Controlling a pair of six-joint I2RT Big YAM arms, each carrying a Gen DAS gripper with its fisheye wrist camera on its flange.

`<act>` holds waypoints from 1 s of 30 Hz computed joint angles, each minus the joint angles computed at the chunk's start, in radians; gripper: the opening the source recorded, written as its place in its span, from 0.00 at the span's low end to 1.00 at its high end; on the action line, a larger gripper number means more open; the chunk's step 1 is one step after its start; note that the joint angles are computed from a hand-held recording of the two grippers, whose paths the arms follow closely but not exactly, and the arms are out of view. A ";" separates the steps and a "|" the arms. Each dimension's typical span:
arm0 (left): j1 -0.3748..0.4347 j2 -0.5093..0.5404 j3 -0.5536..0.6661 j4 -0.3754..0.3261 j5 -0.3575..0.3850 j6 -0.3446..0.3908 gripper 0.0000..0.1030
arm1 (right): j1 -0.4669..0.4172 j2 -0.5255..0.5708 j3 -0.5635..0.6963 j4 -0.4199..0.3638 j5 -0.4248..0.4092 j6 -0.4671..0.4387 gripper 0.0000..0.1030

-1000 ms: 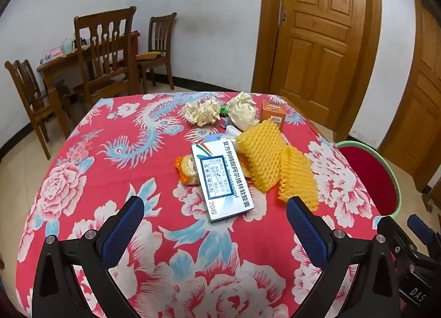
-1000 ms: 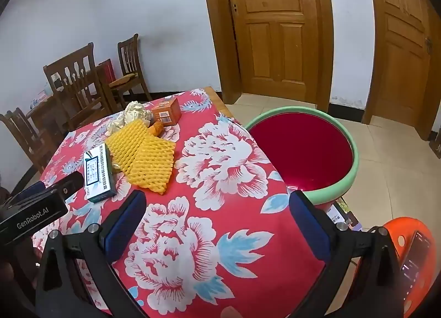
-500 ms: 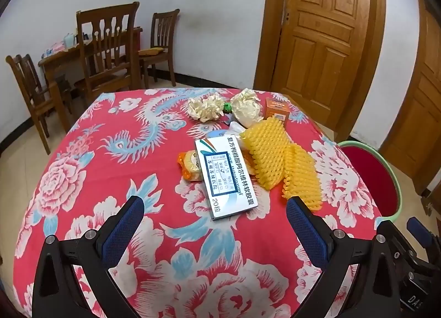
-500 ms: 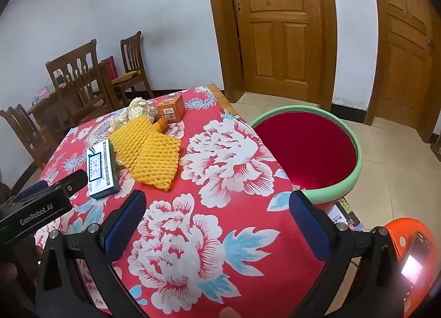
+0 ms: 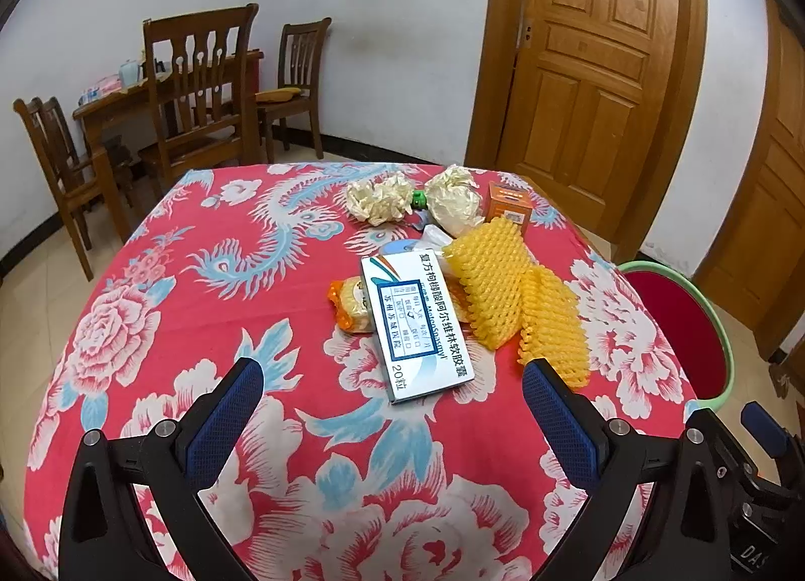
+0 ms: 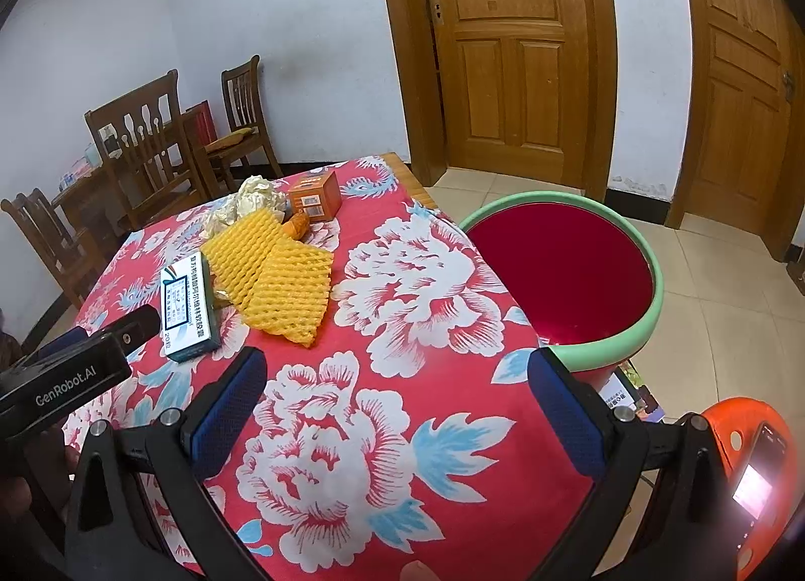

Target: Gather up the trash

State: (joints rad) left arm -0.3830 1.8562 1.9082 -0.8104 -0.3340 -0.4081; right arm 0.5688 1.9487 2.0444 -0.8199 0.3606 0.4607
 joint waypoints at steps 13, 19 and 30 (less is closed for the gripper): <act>0.005 -0.011 -0.026 0.015 0.003 0.005 0.99 | 0.001 0.004 0.006 -0.003 -0.001 0.002 0.98; 0.003 -0.001 -0.003 -0.003 0.000 0.001 0.99 | 0.000 0.003 0.006 -0.002 0.000 0.001 0.98; 0.004 -0.001 -0.003 -0.003 0.001 0.000 0.99 | 0.002 0.007 0.013 -0.007 0.000 0.001 0.98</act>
